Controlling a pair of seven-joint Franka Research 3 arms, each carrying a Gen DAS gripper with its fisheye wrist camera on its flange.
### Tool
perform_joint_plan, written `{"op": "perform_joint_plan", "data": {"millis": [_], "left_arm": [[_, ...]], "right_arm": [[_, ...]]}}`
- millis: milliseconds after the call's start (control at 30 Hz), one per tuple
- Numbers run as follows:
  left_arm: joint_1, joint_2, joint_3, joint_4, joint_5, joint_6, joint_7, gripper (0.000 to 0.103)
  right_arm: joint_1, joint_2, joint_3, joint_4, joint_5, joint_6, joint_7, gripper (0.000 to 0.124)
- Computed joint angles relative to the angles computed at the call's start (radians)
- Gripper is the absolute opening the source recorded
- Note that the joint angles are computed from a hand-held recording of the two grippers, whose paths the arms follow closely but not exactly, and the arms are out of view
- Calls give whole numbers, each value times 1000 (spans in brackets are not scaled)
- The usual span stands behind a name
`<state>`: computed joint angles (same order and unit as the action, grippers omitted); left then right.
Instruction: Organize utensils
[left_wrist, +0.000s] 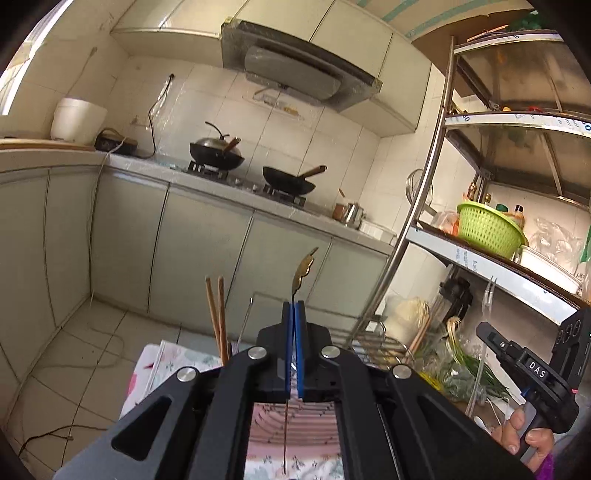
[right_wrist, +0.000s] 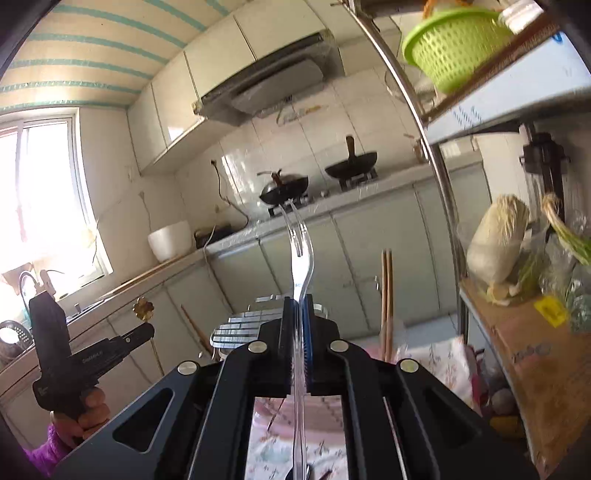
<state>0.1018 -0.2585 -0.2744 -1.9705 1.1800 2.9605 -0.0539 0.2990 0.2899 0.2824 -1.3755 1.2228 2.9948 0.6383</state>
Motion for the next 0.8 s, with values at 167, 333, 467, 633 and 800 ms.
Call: {"op": "perform_joint_plan", "data": {"millis": [167,333,467,633,800], "left_arm": [[20,85,-17,130,202,-54,-157,1],[-28,174,13,222,341,-127,-229,1],[-78,232,46,267,440,-185,-274,1],[-137,282,103,282,471,-195,-280,1],[-162,294,139,263,449,-153,-275,1]], "right_arm": [[24,155,19,204,-75,103,-7,5],[58,305,9,372,-226,138,86,5],[103,404,-59,475,-366,131,211,5],[95,453,-41,500,-451,160,247,5],[36,423,50,416,-476,160,246,5]]}}
